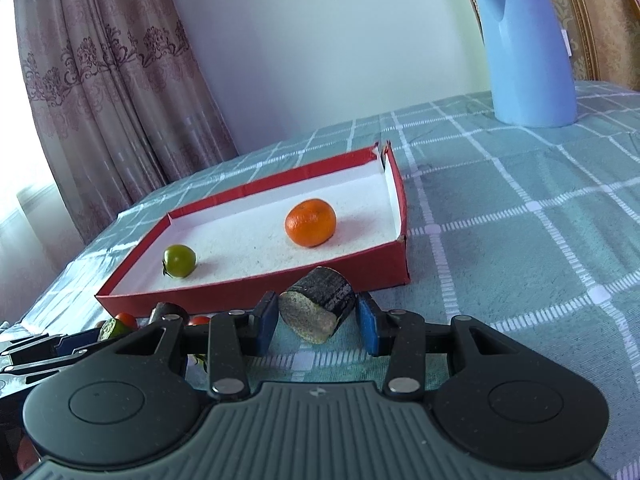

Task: Organize fruits
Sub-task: 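Close left gripper on cut lime while right gripper grasps eggplant piece, then lower lime into tray with left gripper while right drops eggplant piece there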

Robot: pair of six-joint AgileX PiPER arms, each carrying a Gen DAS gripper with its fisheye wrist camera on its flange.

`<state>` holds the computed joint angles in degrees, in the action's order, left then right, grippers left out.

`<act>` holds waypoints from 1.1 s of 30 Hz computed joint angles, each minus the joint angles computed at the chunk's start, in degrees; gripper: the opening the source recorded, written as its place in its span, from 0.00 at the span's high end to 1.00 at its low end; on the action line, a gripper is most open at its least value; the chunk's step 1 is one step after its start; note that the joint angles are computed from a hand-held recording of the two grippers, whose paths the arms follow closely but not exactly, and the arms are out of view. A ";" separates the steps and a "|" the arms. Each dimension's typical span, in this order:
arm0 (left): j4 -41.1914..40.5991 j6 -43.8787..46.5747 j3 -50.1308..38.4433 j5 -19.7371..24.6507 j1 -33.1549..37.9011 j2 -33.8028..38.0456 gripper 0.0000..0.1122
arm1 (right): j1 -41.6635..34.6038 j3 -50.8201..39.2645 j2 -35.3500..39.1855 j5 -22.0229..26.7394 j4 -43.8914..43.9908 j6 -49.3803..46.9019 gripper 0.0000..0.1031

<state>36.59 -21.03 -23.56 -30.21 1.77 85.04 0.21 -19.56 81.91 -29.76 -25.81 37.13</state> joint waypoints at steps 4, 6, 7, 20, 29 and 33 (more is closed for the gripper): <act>4.85 -4.84 -1.23 0.19 0.99 -0.02 0.74 | 1.37 1.35 -1.45 -1.37 5.82 -5.45 0.60; 6.00 -6.32 -2.09 0.24 1.18 -0.01 0.74 | 4.26 1.63 -2.48 -1.23 14.11 -13.73 0.60; 6.70 -7.31 -2.74 0.51 1.13 -0.01 0.74 | 5.73 1.24 -2.90 -0.56 17.96 -17.97 0.60; 1.95 -7.37 -15.24 7.38 -4.52 4.89 0.74 | 10.88 -14.07 3.73 7.02 40.80 -44.32 0.60; -8.20 -3.18 -28.97 14.78 -7.67 14.72 0.74 | 9.05 -26.76 14.19 12.35 51.16 -55.19 0.60; -7.28 -5.80 -35.00 19.20 -7.93 19.13 0.74 | 7.02 -32.27 17.96 18.39 49.55 -53.38 0.60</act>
<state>29.31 -26.84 -58.55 -11.01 -6.15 104.17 7.22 -51.83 99.87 -11.37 23.74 -16.24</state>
